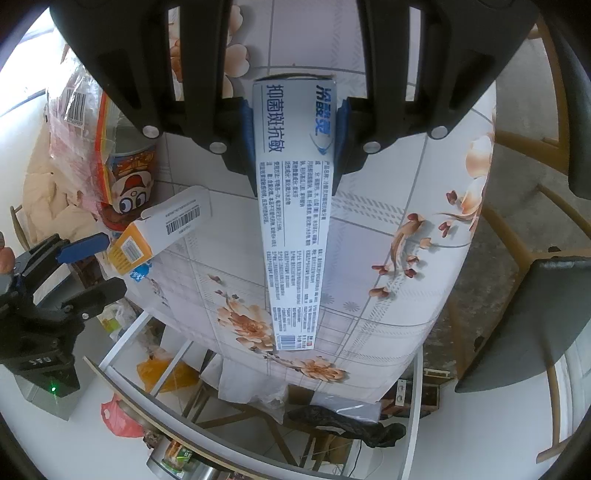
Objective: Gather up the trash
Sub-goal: 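Grasp the yellow-orange box with the right tool while the left tool holds the toothpaste box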
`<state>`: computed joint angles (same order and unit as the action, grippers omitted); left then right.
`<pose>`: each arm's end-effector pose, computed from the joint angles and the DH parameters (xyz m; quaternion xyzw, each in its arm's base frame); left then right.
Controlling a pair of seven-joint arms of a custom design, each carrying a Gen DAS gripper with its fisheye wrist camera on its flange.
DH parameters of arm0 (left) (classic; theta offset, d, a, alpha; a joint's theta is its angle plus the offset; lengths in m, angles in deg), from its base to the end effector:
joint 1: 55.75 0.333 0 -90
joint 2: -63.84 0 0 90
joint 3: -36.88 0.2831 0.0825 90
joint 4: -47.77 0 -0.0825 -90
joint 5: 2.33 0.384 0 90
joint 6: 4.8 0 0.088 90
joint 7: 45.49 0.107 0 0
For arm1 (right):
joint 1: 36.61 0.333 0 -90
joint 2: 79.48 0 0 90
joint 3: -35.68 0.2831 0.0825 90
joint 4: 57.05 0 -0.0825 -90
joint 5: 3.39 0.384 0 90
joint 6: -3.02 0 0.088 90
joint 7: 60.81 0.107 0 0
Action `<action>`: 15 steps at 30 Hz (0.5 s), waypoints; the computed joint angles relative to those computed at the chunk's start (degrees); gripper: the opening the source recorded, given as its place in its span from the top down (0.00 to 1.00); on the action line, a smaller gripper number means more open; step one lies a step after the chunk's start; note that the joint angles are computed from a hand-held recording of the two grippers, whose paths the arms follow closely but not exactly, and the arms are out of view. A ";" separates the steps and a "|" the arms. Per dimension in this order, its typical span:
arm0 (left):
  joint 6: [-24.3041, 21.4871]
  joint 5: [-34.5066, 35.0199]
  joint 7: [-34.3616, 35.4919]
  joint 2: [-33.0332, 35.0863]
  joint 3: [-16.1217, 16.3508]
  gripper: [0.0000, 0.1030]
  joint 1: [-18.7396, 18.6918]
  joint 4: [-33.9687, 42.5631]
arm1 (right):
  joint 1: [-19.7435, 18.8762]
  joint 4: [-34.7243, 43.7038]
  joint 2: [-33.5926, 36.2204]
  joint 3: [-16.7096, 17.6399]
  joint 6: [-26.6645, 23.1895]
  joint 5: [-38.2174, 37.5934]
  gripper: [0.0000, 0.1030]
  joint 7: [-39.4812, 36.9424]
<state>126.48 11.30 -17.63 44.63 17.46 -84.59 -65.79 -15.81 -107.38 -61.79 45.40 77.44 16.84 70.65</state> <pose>0.3282 -0.3968 0.6382 -0.7041 0.6217 -0.3258 0.1072 0.4938 0.3140 0.7128 -0.6625 0.7218 0.1795 0.0884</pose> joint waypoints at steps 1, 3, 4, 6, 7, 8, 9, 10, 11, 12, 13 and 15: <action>0.18 0.01 -0.07 -0.02 -0.01 0.70 0.02 -0.09 | -0.01 -0.56 -0.18 -0.06 0.35 0.01 0.32 0.23; 0.35 -0.04 0.04 -0.19 0.06 0.70 0.01 -0.36 | 0.11 -0.64 0.33 -0.15 0.34 -0.34 0.32 0.96; 0.40 -0.06 0.09 -0.19 0.07 0.70 0.01 -0.40 | 0.24 -0.47 0.69 -0.19 0.56 -0.73 0.32 1.09; 0.60 -0.15 0.15 -0.20 0.09 0.70 -0.02 -0.47 | 0.23 0.29 1.64 -0.17 0.29 -0.86 0.32 1.77; 0.68 -0.18 0.16 -0.22 0.10 0.70 -0.03 -0.53 | 0.06 -0.09 1.81 -0.20 0.67 -0.55 0.32 2.34; 0.79 -0.22 0.14 -0.30 0.10 0.70 -0.05 -0.65 | 0.10 -0.02 2.12 -0.18 0.71 -0.68 0.32 2.67; 0.89 -0.25 0.14 -0.37 0.11 0.70 -0.07 -0.77 | 0.23 0.40 2.71 -0.17 0.55 -1.08 0.32 2.85; 0.96 -0.25 0.13 -0.39 0.10 0.70 -0.08 -0.83 | 0.40 0.87 3.31 -0.18 0.31 -1.64 0.34 3.00; 1.01 -0.24 0.13 -0.40 0.10 0.70 -0.07 -0.85 | 0.43 0.95 3.63 -0.18 0.17 -1.91 0.36 3.12; 1.04 -0.16 0.04 -0.35 0.03 0.70 -0.06 -0.82 | 0.39 0.82 3.87 -0.17 0.33 -2.03 0.41 3.13; 1.13 -0.09 -0.05 -0.31 -0.01 0.70 -0.05 -0.85 | 0.34 -0.31 3.43 -0.18 1.17 -2.14 0.46 2.88; 1.17 -0.19 0.08 -0.40 0.10 0.70 -0.08 -0.92 | 0.28 -1.83 2.72 -0.17 2.77 -2.53 0.54 1.80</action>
